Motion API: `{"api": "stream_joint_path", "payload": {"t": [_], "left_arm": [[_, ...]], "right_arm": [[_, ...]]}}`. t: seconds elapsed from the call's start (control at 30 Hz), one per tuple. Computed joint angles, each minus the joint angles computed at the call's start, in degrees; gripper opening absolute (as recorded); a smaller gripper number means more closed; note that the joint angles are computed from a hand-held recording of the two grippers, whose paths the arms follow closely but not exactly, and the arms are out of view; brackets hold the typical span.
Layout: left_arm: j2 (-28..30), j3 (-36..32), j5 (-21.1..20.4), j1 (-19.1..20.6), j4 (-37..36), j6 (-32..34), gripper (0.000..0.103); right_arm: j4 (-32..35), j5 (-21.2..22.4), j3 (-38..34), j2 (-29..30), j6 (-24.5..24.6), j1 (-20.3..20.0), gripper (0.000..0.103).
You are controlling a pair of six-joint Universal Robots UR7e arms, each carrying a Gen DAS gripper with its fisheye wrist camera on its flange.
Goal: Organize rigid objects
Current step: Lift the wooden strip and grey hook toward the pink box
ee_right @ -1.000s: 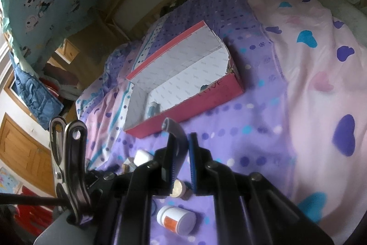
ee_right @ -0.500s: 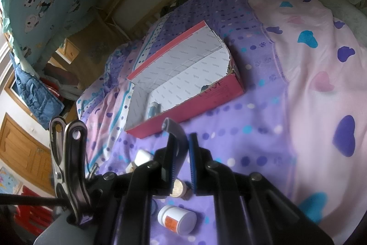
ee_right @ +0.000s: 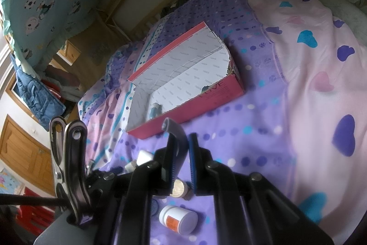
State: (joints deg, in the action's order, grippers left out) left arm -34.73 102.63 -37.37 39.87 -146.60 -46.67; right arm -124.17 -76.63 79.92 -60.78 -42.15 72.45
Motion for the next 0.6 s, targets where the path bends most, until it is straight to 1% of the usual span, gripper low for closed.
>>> {"api": "stream_joint_path", "payload": {"t": [0.03,0.07,0.1,0.13,0.17,0.2,0.23,0.27,0.3,0.37,0.4,0.47,0.5,0.6], "left_arm": [[-0.1,-0.6,-2.3,0.8,1.3,-0.2,0.076],[0.1,-2.0,-4.0,1.9,5.0,-1.9,0.076],[0.3,-3.3,-4.4,2.3,9.1,-4.4,0.073],[0.6,-4.2,-4.6,2.7,12.0,-6.5,0.066],[0.4,-4.3,-4.7,2.9,12.4,-7.5,0.056],[0.1,-3.8,-5.0,2.8,11.5,-7.3,0.05],[-0.2,-3.1,-5.7,2.8,9.3,-6.4,0.03],[-0.4,-2.4,-6.1,2.7,7.2,-5.5,0.019],[-0.6,-1.7,-4.8,2.1,6.4,-5.6,0.014],[-1.0,0.0,-4.2,1.5,1.0,-3.8,0.012],[-1.5,1.7,-4.2,1.1,-4.0,-1.9,0.012],[-2.0,3.7,-4.2,0.5,-10.8,0.5,0.012],[-2.1,4.4,-4.1,0.4,-13.4,1.3,0.012],[-2.1,5.4,-2.7,-0.5,-17.4,2.7,0.012]], "right_arm": [[0.0,-0.1,0.0,0.0,0.0,0.1,0.012],[0.1,-0.1,0.0,0.0,0.0,0.0,0.012],[0.1,-0.2,0.0,0.0,0.1,0.0,0.012],[0.0,-0.3,0.1,-0.1,0.1,0.1,0.012],[0.1,-0.2,0.1,-0.1,0.1,0.1,0.012],[0.1,-0.2,0.1,-0.1,0.1,0.1,0.012],[0.1,-0.2,0.1,-0.1,0.1,0.1,0.012],[0.2,-0.1,0.1,-0.2,0.2,0.1,0.012],[0.2,0.0,0.0,-0.2,0.2,0.1,0.012],[0.3,0.3,0.0,-0.2,0.4,0.0,0.012],[0.3,0.5,0.1,-0.3,0.4,-0.1,0.012],[0.4,0.8,0.0,-0.2,0.6,-0.2,0.012],[0.4,0.8,-0.1,-0.2,0.6,-0.2,0.012],[0.5,0.8,-0.2,-0.1,0.6,-0.3,0.012]]}}
